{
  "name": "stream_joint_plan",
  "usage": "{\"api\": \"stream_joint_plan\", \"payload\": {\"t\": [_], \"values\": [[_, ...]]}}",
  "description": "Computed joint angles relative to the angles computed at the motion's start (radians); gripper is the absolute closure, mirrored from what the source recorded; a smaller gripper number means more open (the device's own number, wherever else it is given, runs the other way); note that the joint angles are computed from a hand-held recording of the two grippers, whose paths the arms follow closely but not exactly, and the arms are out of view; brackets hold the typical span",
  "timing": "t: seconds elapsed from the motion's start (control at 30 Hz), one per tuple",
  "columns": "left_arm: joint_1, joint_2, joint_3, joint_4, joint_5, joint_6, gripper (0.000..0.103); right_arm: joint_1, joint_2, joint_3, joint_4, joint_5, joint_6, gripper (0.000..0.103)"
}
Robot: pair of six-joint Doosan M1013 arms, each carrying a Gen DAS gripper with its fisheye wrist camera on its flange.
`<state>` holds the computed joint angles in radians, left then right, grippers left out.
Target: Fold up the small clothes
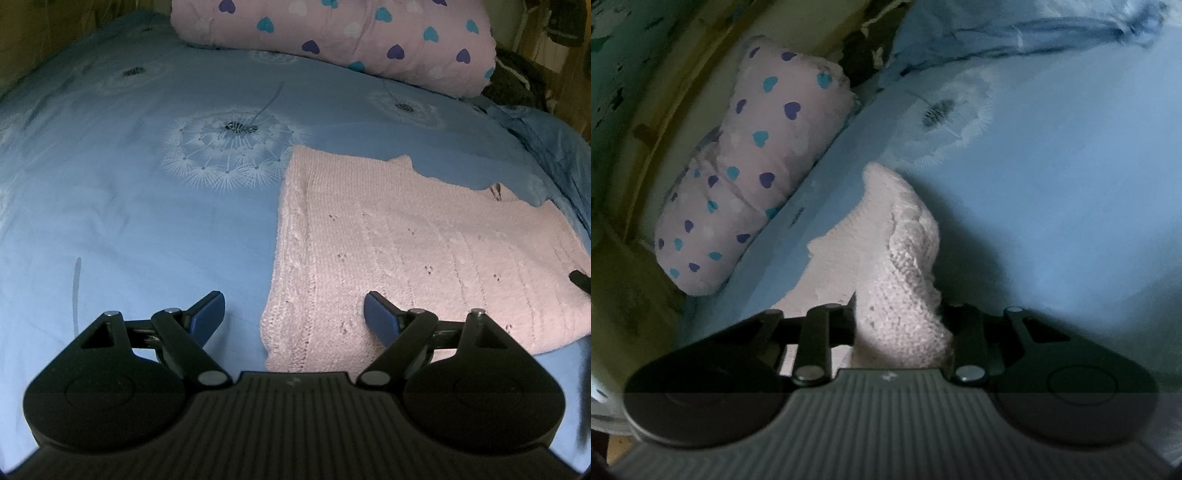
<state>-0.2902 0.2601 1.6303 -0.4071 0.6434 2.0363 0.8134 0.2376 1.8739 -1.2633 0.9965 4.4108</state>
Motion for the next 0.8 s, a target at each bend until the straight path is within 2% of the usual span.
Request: {"api": "stream_joint_plan", "payload": {"t": [0.57, 0.8], "values": [[0.007, 0.004, -0.012, -0.016, 0.023, -0.008, 0.017, 0.009, 0.013, -0.113, 0.019, 0.069, -0.288, 0.071], [0.013, 0.003, -0.013, -0.027, 0.024, -0.01, 0.017, 0.009, 0.038, -0.192, 0.027, 0.086, -0.45, 0.072]]}}
